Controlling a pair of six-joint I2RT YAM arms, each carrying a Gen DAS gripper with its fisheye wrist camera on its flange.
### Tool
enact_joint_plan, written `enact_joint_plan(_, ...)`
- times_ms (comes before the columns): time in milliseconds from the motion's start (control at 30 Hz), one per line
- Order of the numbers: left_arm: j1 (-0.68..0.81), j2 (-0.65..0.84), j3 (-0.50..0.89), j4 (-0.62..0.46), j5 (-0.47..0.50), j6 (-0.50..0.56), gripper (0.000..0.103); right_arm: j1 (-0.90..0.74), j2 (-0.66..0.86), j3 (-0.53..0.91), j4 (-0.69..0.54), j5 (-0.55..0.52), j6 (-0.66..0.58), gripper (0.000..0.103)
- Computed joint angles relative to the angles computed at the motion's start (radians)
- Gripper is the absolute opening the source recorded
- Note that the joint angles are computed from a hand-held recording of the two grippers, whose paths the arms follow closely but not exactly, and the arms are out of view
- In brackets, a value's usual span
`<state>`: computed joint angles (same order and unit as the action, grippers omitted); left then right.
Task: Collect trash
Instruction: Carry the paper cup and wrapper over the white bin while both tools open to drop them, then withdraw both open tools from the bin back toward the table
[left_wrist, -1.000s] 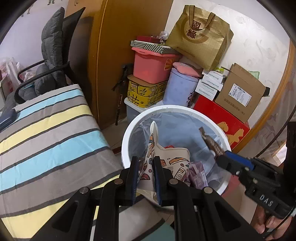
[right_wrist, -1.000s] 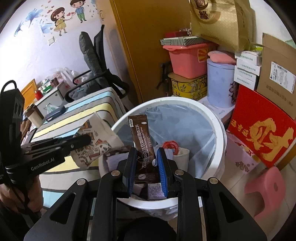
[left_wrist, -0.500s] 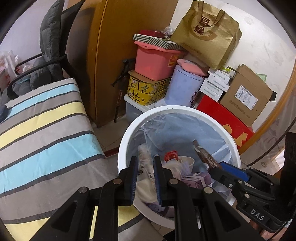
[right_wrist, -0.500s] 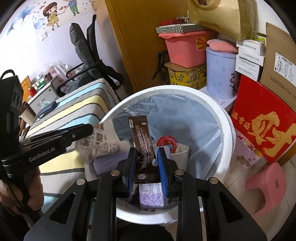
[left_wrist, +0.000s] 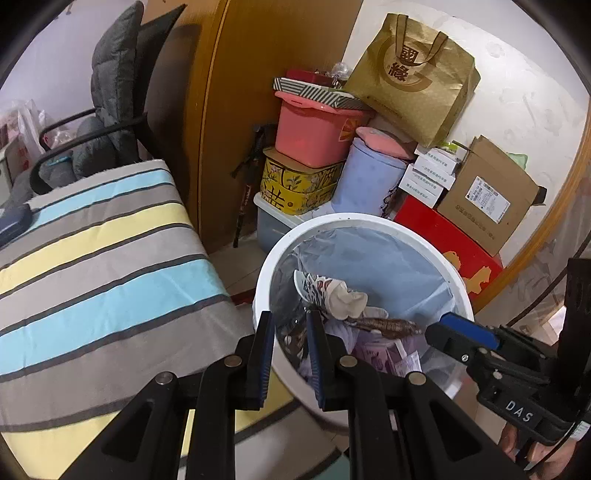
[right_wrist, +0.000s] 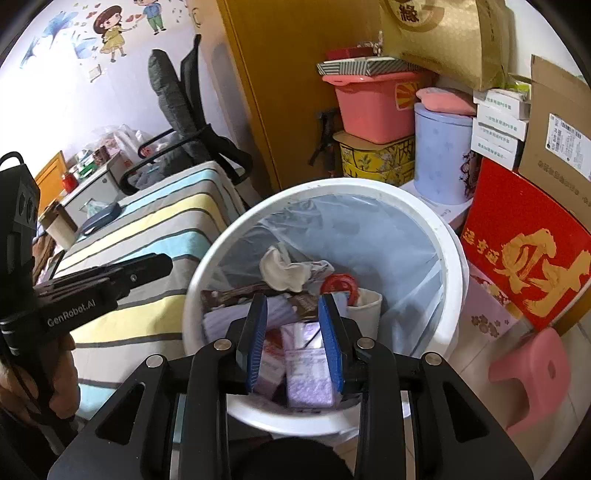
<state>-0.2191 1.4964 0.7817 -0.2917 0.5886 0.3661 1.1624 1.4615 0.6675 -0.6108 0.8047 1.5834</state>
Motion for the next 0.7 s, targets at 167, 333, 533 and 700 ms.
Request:
enact_joint_plan(167, 0.071, -0.109, -0.058, -0.064, 0.039, 0.077, 0.021, 0.051, 0.038, 0.076, -0.072, 0.029, 0.011, 0.038)
enact_joint_plan(333, 0.172, -0.210, -0.099, -0.141, 0.082, 0.155, 0.029, 0.105, 0.072, 0.146, -0.152, 0.069, 0.052, 0.039)
enact_joint_plan(533, 0.318, -0.314, -0.145, -0.233, 0.115, 0.277, 0.030, 0.158, 0.125, 0.211, -0.191, 0.102, 0.071, 0.040)
enact_joint_plan(700, 0.441, -0.360, -0.160, -0.296, 0.140, 0.367, 0.030, 0.193, 0.161, 0.245, -0.189, 0.110, 0.075, 0.044)
